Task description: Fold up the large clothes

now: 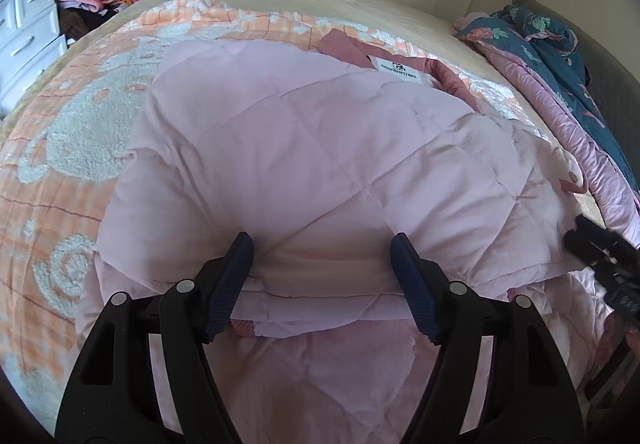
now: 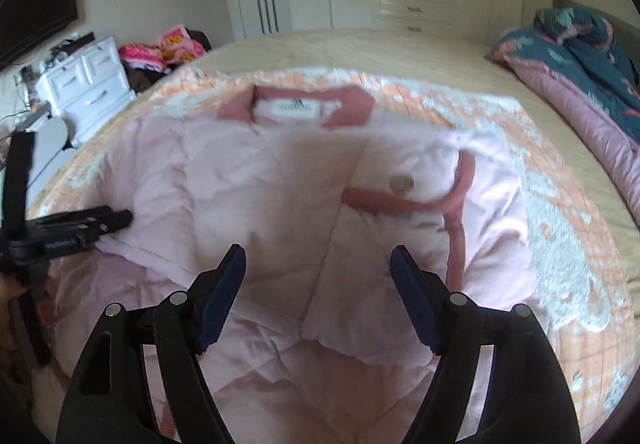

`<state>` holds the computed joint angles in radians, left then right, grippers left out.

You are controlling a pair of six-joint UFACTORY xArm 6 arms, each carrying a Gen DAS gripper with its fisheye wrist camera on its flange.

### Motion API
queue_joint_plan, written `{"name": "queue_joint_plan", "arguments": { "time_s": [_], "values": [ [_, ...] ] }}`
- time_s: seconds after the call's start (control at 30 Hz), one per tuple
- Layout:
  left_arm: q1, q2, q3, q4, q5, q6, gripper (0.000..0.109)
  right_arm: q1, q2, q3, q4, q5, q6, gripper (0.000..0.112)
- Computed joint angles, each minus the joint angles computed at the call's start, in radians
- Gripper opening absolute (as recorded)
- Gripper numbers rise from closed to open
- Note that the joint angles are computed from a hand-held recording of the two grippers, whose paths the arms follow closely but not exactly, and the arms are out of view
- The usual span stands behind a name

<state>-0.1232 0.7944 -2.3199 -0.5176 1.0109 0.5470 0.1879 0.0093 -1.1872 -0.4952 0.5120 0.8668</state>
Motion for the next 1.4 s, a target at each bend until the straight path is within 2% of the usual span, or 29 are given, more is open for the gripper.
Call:
{"name": "queue_joint_plan", "arguments": {
  "time_s": [0.1, 0.3, 0.43, 0.63, 0.97, 1.4],
  "values": [
    [-0.001, 0.003, -0.008, 0.004, 0.005, 0.0, 0.064, -0.01, 0.019, 0.01, 0.068, -0.006, -0.032, 0.074],
    [-0.003, -0.022, 0.035, 0.003, -0.018, 0.009, 0.063, -0.009, 0.02, 0.023, 0.06, -0.024, -0.008, 0.075],
    [-0.004, -0.034, 0.045, 0.003, -0.02, 0.0, 0.063, -0.015, 0.005, 0.042, 0.111, -0.049, -0.023, 0.078],
    [-0.013, -0.066, 0.088, 0.011, -0.042, 0.004, 0.074, -0.01, -0.01, 0.047, 0.169, -0.067, -0.047, 0.092],
    [-0.02, -0.102, 0.111, 0.014, -0.025, -0.004, 0.093, -0.008, -0.05, 0.066, 0.171, -0.081, -0.007, 0.098],
    [-0.017, -0.15, 0.131, -0.018, -0.011, 0.001, 0.094, 0.006, -0.084, 0.056, 0.104, -0.05, 0.036, 0.098]
  ]
}}
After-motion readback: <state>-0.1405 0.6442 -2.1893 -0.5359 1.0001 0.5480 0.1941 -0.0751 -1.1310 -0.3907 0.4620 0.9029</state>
